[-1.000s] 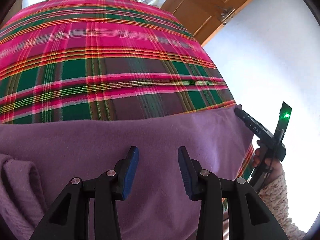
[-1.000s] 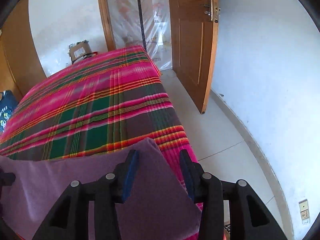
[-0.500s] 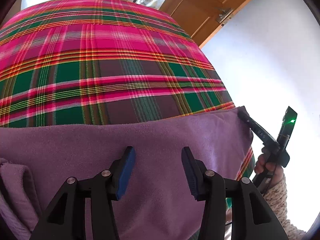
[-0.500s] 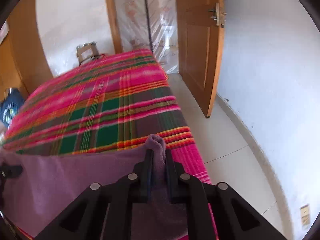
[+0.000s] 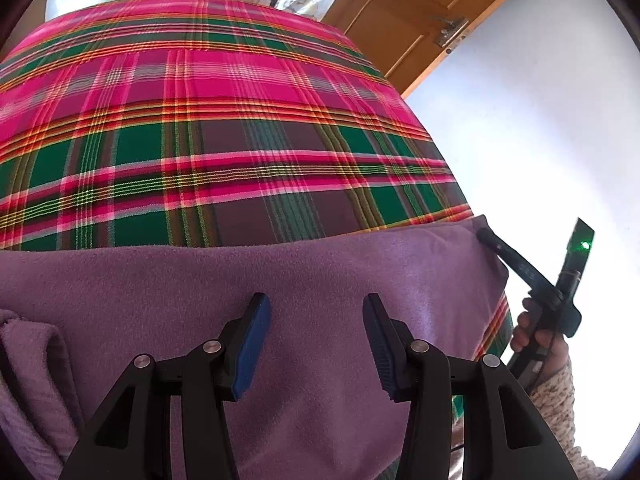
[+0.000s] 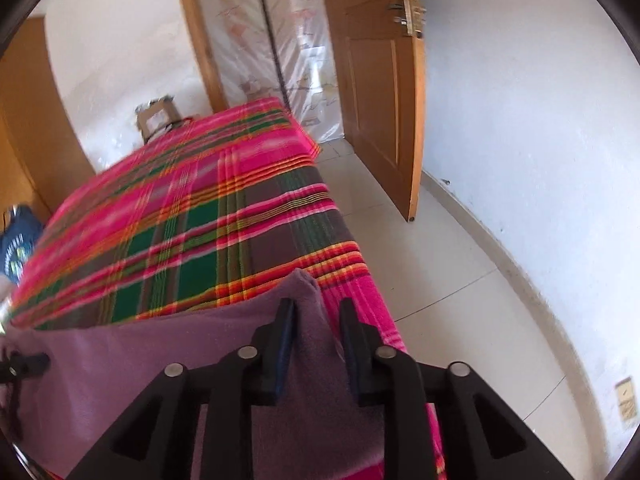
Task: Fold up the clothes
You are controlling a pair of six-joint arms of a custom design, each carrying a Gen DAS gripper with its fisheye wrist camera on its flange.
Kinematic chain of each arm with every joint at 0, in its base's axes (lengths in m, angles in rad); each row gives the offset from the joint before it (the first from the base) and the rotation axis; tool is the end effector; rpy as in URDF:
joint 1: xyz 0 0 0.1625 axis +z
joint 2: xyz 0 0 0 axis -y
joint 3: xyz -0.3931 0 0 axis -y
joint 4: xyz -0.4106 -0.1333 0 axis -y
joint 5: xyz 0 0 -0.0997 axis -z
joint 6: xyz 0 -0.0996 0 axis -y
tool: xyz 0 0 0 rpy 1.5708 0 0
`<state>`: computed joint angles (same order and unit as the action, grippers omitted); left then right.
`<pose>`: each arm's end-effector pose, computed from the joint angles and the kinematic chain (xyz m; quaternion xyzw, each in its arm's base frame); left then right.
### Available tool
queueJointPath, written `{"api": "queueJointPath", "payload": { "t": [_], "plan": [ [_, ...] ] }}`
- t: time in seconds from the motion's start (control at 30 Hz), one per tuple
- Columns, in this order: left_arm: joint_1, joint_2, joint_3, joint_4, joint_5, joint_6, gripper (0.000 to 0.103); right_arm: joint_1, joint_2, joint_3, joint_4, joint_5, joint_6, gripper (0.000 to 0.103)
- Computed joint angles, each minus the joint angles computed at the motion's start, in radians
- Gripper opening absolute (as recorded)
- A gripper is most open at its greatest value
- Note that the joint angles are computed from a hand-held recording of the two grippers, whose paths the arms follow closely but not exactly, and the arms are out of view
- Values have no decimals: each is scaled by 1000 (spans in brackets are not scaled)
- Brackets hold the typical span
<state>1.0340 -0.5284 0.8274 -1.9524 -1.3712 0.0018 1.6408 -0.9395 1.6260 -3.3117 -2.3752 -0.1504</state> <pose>-0.2977 -0.7995 0.1507 0.2605 0.9594 -0.0659 0.0851 0.1075 -0.6530 0.2722 -0.1083 -0.8121 0.4490 0.3566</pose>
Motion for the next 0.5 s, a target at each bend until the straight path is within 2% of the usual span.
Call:
{"api": "queueJointPath", "payload": {
  "t": [0.03, 0.1, 0.13, 0.23, 0.33, 0.43, 0.5],
  "plan": [
    [-1, -2, 5, -5, 2, 2, 50, 3, -8, 18, -25, 2, -4, 26],
    [-2, -7, 15, -13, 4, 2, 50, 12, -23, 56, -78, -1, -3, 34],
    [-2, -9, 18, -16, 4, 2, 50, 15, -32, 76, -99, 1, 2, 36],
    [-1, -15, 24, -16, -8, -6, 50, 14, -62, 131, -111, 17, 54, 39],
    [-6, -31, 49, -20, -16, 4, 50, 12, -65, 152, -115, 4, 89, 40],
    [-9, -48, 77, -19, -38, 7, 50, 20, -47, 147, -146, -13, 82, 40],
    [-14, -56, 94, -21, -42, 8, 50, 32, -23, 126, -151, -56, 52, 40]
  ]
}}
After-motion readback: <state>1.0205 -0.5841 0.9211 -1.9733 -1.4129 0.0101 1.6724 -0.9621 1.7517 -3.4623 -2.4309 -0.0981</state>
